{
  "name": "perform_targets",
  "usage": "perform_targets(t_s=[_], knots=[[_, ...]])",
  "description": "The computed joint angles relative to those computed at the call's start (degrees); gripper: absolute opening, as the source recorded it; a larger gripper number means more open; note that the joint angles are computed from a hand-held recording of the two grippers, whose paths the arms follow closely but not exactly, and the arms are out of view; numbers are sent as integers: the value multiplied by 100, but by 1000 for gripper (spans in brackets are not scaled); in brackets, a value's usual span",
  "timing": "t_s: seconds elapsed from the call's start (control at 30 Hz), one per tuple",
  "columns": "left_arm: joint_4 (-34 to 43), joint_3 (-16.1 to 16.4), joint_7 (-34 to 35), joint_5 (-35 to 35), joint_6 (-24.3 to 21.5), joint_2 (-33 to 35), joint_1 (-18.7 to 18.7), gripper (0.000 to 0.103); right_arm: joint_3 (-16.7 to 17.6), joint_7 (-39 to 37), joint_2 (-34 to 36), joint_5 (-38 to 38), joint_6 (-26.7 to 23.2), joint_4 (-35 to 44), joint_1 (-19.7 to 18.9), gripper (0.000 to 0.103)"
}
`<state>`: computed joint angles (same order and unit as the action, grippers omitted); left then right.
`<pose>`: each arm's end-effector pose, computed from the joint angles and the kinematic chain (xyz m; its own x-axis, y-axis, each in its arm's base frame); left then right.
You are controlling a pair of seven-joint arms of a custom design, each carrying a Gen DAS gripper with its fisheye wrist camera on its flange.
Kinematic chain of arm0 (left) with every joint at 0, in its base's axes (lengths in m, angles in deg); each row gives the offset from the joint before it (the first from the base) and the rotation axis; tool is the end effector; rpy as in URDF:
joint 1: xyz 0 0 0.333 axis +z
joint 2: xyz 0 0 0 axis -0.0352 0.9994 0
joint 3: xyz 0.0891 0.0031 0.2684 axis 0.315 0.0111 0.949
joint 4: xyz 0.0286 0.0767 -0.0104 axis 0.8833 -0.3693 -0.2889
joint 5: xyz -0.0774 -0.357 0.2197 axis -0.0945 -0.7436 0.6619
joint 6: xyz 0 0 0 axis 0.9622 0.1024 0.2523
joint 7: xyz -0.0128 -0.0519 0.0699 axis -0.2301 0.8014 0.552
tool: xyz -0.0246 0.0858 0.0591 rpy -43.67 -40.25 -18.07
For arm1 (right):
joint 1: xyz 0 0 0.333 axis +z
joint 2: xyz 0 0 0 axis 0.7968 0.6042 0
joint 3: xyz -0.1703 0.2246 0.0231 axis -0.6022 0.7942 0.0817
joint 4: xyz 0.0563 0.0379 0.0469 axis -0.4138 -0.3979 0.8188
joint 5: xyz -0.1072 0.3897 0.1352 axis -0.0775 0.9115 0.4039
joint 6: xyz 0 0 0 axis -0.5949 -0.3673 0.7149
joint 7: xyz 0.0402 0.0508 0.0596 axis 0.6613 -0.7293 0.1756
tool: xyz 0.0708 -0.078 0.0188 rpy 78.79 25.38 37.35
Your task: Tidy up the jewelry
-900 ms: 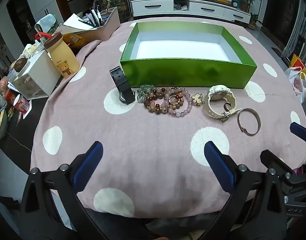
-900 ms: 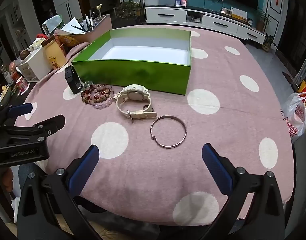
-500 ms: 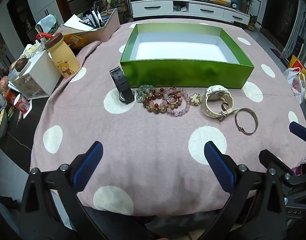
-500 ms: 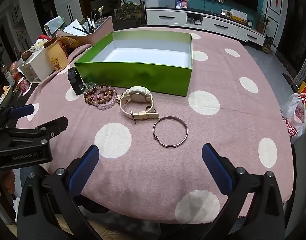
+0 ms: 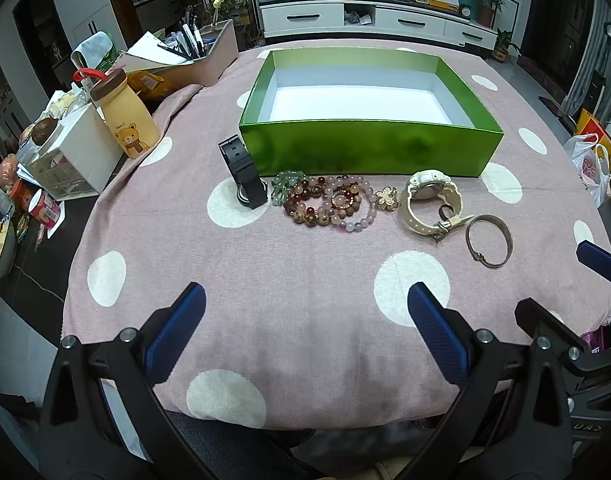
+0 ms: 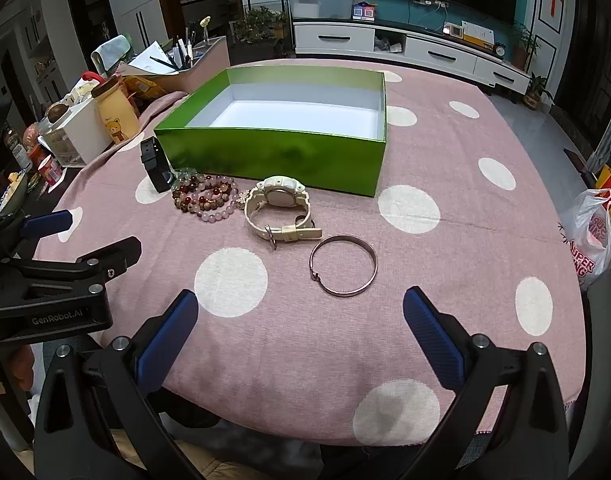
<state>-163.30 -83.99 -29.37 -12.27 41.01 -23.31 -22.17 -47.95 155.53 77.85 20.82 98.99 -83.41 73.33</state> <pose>0.4858 -0.3489 0.5200 0.2485 -0.9655 -0.0776 -0.8300 -0.1710 -0.5309 0.5289 0.2777 0.5057 0.4582 -0.8847 -0.0853 -0.7379 -0.3252 -0.5915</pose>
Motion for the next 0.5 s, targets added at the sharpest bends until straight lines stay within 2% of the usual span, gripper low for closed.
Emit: perform_targets(t_s=[0.5], knots=[[-12,-2,-2,4,9,-9,-4,101,3,-21,-29,43,39,-16,18,102]])
